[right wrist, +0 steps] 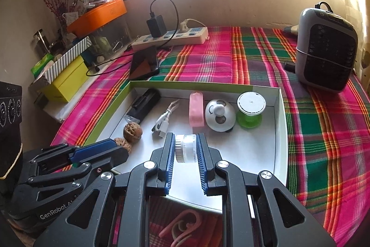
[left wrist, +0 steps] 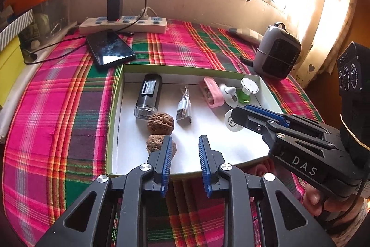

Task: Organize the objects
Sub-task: 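Carry the walnut and brush head over the box and lower them in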

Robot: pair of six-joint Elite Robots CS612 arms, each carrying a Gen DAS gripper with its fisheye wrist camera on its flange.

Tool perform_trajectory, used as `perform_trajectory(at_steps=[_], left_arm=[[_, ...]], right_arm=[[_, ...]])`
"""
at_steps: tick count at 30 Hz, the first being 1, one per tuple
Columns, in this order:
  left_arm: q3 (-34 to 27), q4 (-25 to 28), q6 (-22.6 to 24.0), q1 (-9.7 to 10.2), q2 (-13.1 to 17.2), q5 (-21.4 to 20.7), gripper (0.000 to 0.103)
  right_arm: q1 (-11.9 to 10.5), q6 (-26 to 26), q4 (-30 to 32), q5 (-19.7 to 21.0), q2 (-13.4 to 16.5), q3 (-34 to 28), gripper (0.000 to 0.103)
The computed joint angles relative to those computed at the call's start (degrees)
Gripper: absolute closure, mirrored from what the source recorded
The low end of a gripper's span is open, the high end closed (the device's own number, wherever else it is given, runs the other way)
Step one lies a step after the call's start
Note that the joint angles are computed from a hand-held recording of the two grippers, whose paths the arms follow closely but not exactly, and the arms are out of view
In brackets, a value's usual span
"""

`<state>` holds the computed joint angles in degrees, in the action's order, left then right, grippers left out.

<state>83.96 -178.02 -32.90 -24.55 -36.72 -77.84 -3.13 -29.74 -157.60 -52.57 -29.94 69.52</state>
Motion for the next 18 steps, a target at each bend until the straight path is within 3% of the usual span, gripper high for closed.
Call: perform_trajectory(at_steps=[18], left_arm=[[0.57, -0.31, -1.27, 0.35, -0.18, 0.51, 0.081]], right_arm=[[2.05, -1.74, 4.69, -2.7, 2.1, -4.29, 0.083]])
